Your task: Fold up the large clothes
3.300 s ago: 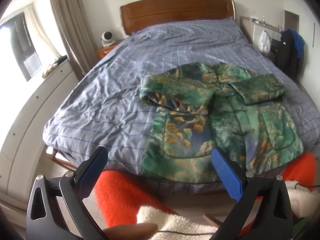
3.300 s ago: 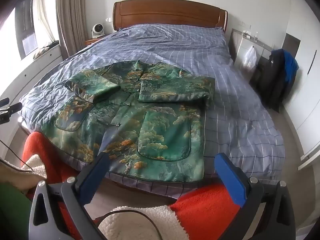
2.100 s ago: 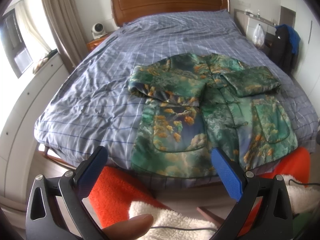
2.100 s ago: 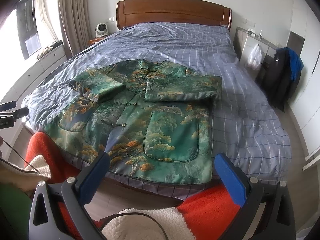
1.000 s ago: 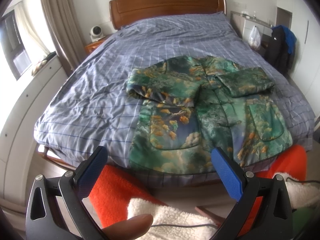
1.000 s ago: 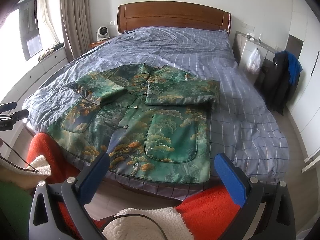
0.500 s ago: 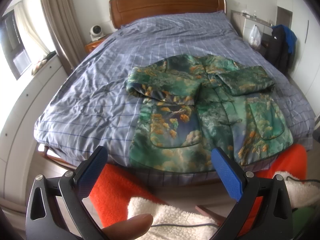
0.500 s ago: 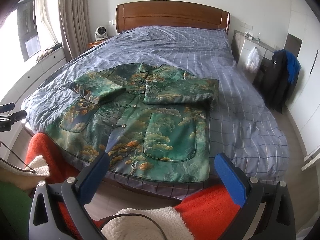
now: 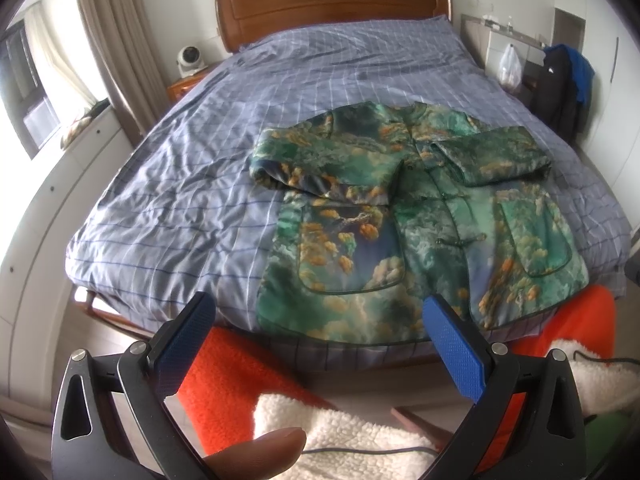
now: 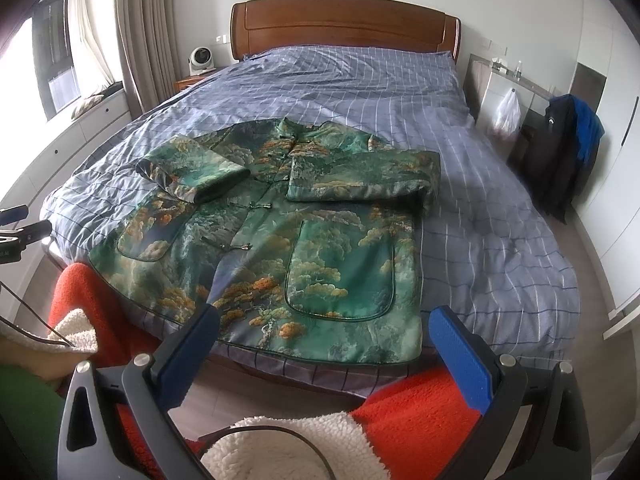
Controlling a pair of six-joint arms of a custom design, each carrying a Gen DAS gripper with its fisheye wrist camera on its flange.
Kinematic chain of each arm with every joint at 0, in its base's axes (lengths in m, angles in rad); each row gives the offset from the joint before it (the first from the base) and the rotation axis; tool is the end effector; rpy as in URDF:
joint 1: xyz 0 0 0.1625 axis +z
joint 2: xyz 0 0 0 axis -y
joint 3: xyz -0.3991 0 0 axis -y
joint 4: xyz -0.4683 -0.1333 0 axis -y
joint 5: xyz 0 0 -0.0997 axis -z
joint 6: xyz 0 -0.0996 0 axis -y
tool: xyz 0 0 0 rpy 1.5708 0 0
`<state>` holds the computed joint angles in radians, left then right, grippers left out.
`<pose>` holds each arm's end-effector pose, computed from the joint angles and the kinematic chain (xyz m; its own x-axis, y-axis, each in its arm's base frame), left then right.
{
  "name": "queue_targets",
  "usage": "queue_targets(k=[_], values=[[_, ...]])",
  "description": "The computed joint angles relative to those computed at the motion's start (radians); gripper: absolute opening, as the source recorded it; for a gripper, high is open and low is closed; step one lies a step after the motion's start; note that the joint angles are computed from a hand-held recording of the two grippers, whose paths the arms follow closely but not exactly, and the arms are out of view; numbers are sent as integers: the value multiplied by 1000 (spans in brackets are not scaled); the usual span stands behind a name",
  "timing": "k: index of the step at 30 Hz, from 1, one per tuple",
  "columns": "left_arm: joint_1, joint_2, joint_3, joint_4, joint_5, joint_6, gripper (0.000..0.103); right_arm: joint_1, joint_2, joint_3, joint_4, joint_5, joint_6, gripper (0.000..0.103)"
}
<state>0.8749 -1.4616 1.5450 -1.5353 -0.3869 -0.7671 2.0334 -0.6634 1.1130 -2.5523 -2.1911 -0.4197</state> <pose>-0.2146 -0.6087 0.4711 -0.5996 -0.2941 -0.7443 0.3062 0.7750 -0.5528 0.4527 -0.7389 0.1855 -0.6284 -0.4050 0.6642 -0.7016 0.6639 -0.2590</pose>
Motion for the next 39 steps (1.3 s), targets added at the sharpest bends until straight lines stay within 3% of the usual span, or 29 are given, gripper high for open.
queue_targets(k=[39], values=[[10,1,4,-14,7,15,103,-4,20,-19,23,-9,8,103]])
